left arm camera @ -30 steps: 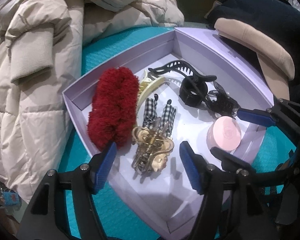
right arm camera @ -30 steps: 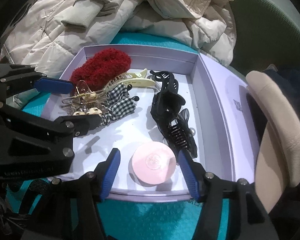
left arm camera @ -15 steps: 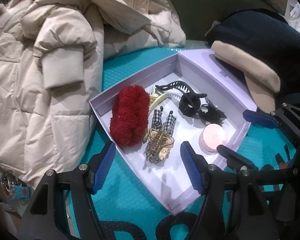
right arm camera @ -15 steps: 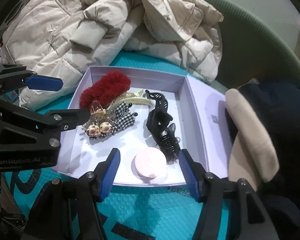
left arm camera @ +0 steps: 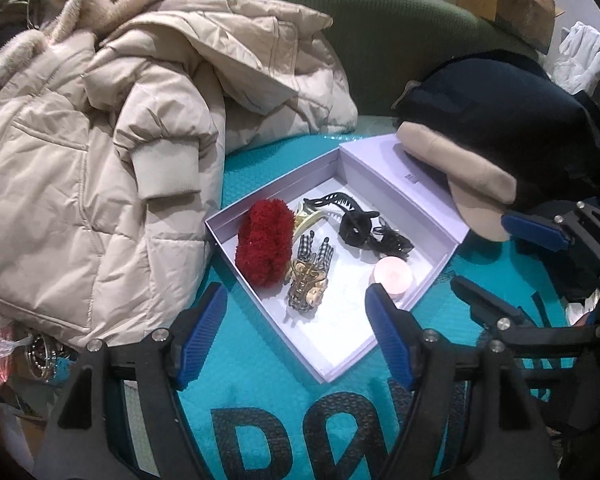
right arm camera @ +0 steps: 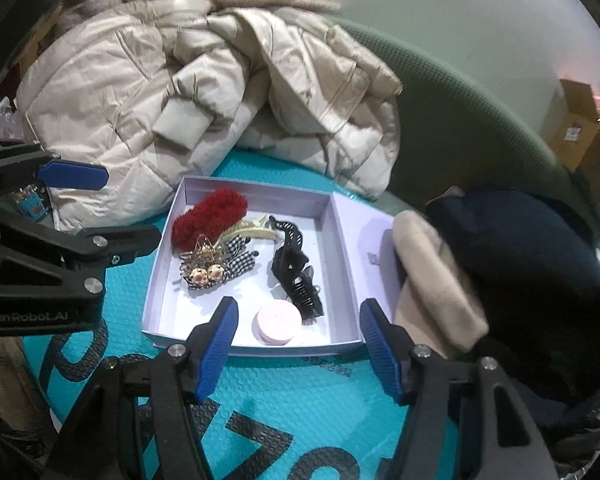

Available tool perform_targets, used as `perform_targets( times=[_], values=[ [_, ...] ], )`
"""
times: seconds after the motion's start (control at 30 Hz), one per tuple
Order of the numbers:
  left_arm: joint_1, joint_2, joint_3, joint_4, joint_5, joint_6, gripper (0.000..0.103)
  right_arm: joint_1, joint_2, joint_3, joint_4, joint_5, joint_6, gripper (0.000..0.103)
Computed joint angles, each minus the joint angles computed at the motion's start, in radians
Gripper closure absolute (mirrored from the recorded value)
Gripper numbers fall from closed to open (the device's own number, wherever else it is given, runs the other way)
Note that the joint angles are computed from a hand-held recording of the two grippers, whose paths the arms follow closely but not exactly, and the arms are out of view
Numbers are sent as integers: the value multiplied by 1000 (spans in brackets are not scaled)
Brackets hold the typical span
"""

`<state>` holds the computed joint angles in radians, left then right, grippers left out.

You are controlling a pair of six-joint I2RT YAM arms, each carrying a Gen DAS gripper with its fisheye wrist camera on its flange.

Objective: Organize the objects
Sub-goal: 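Open both tools releasing the clip and compact, then withdraw from the box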

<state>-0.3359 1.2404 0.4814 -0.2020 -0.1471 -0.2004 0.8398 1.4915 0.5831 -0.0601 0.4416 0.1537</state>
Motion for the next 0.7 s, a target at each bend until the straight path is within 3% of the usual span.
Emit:
perform_targets(
  times=[0.33,0.5,0.7],
  values=[
    [-73,-303,-4,-256,-49,-42,32,156,-202,-13,-226,155,138,33],
    [-158,-430,6,-391,-115,-92,21,228,-276,-14,-328,202,232,29],
    [-293,-556,10,-540,-195,-193,18,306,-354,-30,-431,251,353,26]
  ],
)
